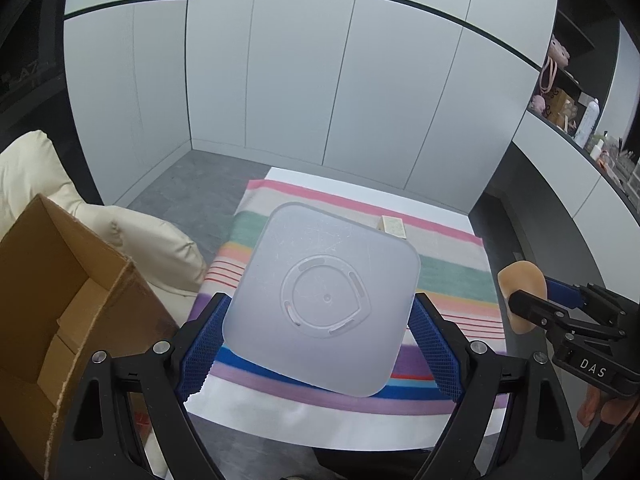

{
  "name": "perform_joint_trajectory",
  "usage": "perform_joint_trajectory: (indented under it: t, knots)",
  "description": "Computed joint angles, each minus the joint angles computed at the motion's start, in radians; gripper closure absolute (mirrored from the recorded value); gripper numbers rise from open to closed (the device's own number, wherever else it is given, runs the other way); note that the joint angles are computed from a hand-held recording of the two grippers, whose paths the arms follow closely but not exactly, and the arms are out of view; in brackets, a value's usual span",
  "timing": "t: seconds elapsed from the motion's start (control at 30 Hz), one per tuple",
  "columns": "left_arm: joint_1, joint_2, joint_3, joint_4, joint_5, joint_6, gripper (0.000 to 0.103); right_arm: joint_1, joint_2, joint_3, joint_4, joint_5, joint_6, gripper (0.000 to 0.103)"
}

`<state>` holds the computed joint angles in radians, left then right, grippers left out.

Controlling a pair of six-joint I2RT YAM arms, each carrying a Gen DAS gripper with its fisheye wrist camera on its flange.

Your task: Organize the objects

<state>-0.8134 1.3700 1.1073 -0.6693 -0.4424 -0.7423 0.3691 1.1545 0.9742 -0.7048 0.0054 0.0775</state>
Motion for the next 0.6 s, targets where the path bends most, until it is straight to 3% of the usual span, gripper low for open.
perform_joint_trajectory:
  t: [0.6]
  knots:
    - [0.069,-0.199,-0.12,-0.069,-0.045,-0.014,0.014,0.19,0.105,0.069,0.054,0.056,0.088,0.049]
